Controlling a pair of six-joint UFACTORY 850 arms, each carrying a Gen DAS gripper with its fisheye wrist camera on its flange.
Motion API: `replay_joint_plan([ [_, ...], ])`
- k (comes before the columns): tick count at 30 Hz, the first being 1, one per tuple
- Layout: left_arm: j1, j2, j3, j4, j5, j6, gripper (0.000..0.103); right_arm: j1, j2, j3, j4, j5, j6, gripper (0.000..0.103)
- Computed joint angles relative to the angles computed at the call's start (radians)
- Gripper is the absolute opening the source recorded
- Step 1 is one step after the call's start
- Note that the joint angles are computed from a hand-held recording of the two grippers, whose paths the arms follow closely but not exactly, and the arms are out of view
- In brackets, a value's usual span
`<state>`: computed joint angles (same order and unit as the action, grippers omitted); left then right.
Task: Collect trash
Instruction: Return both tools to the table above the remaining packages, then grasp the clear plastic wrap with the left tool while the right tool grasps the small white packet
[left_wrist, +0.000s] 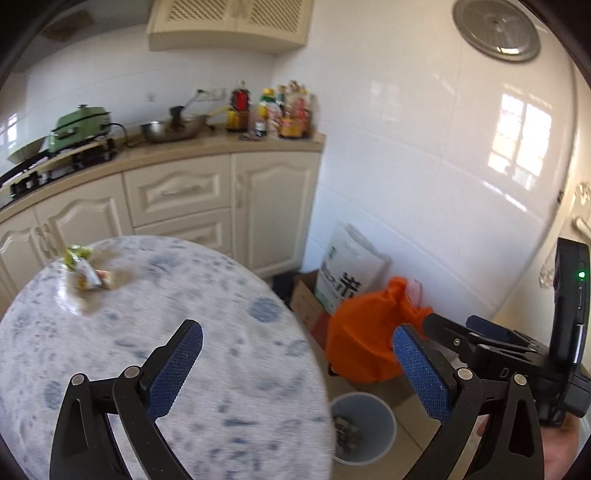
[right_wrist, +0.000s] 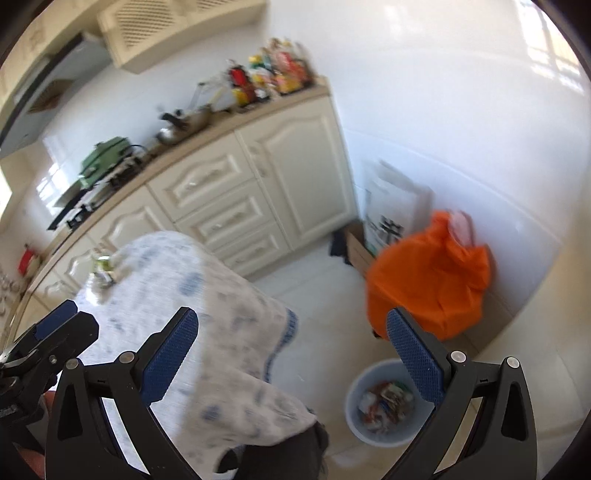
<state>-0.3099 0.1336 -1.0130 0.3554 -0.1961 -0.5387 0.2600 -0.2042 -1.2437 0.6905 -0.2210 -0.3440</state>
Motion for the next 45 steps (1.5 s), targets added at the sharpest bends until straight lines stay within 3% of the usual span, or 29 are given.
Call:
replay_joint_plan([
  [4,0.079,0.103,0.07,0.064,0.016,-0.079,0.102,0.062,-0.019,-0.062,0.034,0.003,-0.066,0.103],
  [8,0.154,0.161,0.096,0.015,0.002,-0.027,0.102,0.118,-0.043,-0.12,0.056,0.002,-0.113,0.103],
  [14,0.272,0.232,0.143,0.084,-0.012,-0.097,0.102,0.205,-0.095,-0.207,-0.047,0.0,-0.063,0.103],
  [22,0.369,0.251,0.146,0.253,-0.043,-0.264,0.102,0.3,-0.177,-0.327,-0.167,0.002,-0.042,0.103],
  [27,0.397,0.233,0.151,0.397,-0.022,-0.407,0.102,0.326,-0.232,-0.399,-0.136,0.001,-0.122,0.103],
  [30,0.406,0.19,0.14,0.495,-0.002,-0.491,0.102,0.337,-0.272,-0.447,-0.08,0.013,-0.218,0.103],
  [35,0.418,0.026,0.05,0.567,0.005,-0.507,0.102,0.343,-0.389,-0.594,-0.262,-0.019,-0.087,0.103],
  [37,0.421,-0.065,-0.016,0.553,-0.02,-0.47,0.102,0.337,-0.483,-0.723,-0.382,-0.109,0.035,0.103],
  [39,0.43,-0.169,-0.102,0.401,-0.044,-0.308,0.102,0.33,-0.558,-0.824,-0.428,-0.176,0.089,0.103],
  [45,0.459,-0.429,-0.343,0.165,-0.138,-0.047,0.102,0.314,-0.827,-1.216,-0.491,-0.435,0.15,0.103],
])
